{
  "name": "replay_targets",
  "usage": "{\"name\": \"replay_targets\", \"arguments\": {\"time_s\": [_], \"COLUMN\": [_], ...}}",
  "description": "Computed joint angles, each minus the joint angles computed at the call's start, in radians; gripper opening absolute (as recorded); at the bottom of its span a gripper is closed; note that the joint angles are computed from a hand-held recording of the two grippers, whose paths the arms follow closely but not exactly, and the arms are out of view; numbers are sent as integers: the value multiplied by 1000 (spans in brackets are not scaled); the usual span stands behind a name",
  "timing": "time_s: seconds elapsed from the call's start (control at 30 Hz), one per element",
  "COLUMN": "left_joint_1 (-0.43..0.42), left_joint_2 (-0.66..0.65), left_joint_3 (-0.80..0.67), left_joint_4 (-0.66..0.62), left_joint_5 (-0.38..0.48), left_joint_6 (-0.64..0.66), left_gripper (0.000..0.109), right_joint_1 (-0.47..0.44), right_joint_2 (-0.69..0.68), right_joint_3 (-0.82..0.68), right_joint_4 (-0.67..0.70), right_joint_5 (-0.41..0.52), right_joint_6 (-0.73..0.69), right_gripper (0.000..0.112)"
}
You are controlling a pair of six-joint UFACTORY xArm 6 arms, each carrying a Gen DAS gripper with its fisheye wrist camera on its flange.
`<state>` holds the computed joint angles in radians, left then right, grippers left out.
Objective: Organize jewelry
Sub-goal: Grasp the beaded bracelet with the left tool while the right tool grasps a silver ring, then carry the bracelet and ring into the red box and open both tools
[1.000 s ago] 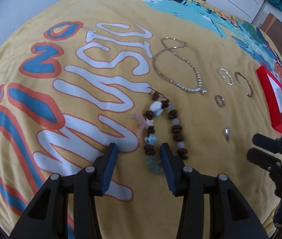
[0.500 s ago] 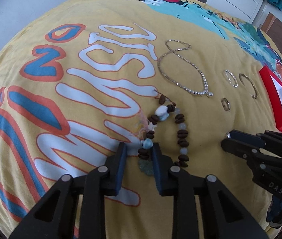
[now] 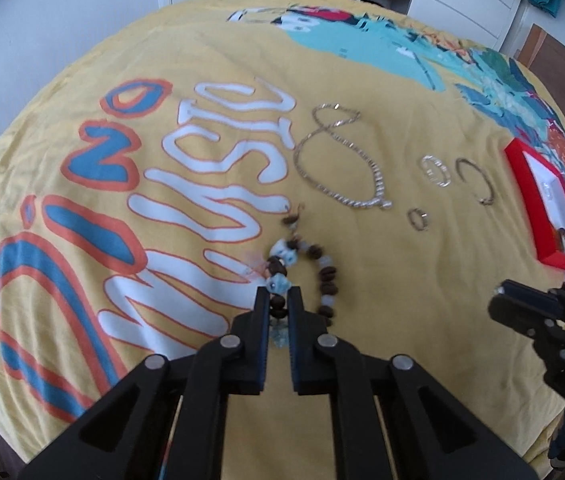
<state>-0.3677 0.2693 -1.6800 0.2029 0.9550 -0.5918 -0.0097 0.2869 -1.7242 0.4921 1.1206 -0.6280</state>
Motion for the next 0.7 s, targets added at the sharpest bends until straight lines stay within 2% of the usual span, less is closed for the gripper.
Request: {"name": "replay_targets", "arguments": {"time_s": [0.7], "left_joint_1": [-135], "left_joint_2": [-215], "left_joint_3": [75], "left_joint_4": [163], "left_joint_5": [39], "left_joint_6": [-125], "left_gripper": [8], "right_joint_1": [-164], "right_joint_2": [-369], "right_joint_3": [262], "right_joint_4": [86], "right_joint_5": [-39], "right_joint_6": [-107], "right_gripper": [17]}}
